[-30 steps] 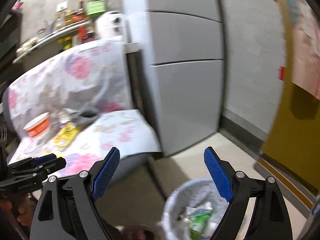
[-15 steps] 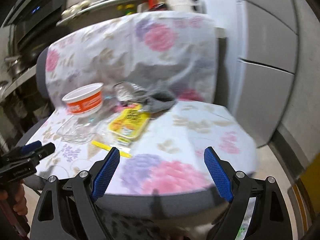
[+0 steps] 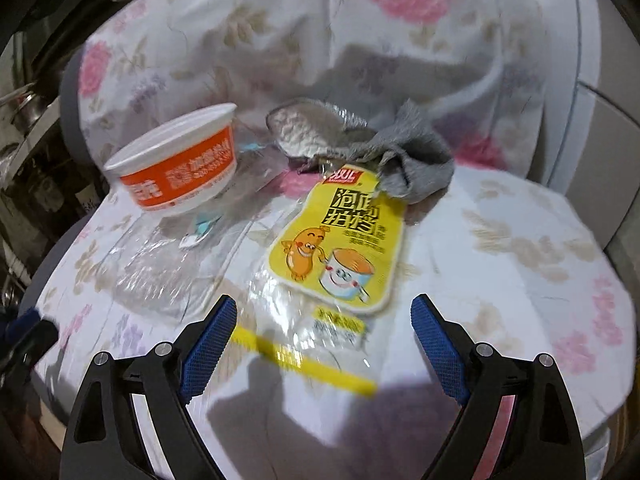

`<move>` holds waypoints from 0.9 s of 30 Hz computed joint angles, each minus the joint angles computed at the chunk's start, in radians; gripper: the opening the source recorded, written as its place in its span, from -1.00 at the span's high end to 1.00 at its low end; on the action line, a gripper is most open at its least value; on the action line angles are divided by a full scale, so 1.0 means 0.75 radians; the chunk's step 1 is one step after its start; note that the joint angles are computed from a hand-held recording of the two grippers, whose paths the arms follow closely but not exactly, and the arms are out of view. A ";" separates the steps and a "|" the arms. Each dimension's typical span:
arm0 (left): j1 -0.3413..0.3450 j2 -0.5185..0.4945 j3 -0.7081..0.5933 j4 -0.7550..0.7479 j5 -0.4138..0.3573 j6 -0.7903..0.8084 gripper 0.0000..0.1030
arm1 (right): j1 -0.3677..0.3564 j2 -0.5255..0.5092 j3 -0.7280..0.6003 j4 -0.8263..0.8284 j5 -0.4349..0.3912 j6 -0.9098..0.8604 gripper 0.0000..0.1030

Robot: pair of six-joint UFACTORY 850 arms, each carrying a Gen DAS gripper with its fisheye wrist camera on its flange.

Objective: Collect trash
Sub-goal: 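Grasp the yellow sausage wrapper with the right tool and lift it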

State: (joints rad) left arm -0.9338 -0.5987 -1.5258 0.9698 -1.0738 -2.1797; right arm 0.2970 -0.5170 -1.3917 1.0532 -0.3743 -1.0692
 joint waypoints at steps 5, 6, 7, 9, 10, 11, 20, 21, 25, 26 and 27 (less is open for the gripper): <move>0.012 0.018 0.040 -0.001 0.024 -0.024 -0.81 | 0.001 -0.108 -0.132 -0.145 -0.088 0.304 -0.83; 0.014 0.021 0.045 -0.003 0.028 -0.029 -0.81 | 0.003 -0.116 -0.143 -0.140 -0.094 0.314 -0.85; 0.016 0.023 0.051 -0.004 0.034 -0.033 -0.81 | 0.006 -0.124 -0.156 -0.140 -0.107 0.323 -0.85; 0.020 0.026 0.060 -0.004 0.047 -0.041 -0.81 | 0.021 -0.142 -0.184 -0.201 -0.119 0.371 -0.88; 0.021 0.026 0.063 -0.005 0.051 -0.044 -0.81 | 0.035 -0.149 -0.195 -0.268 -0.104 0.416 -0.89; 0.022 0.026 0.064 -0.006 0.055 -0.044 -0.81 | 0.053 -0.152 -0.200 -0.360 -0.071 0.470 -0.89; 0.011 0.014 0.051 -0.017 0.068 -0.044 -0.81 | 0.046 -0.142 -0.188 -0.439 -0.047 0.446 -0.19; 0.008 0.011 0.046 -0.018 0.067 -0.042 -0.81 | 0.040 -0.140 -0.185 -0.434 -0.051 0.435 0.03; -0.009 0.000 0.017 -0.015 0.042 -0.023 -0.81 | -0.020 -0.114 -0.142 -0.191 -0.111 0.214 0.77; -0.014 -0.004 0.006 -0.016 0.029 -0.012 -0.81 | -0.031 -0.092 -0.113 -0.138 -0.102 0.157 0.79; -0.020 -0.010 -0.007 -0.017 0.015 0.000 -0.81 | -0.040 -0.070 -0.086 -0.086 -0.098 0.099 0.86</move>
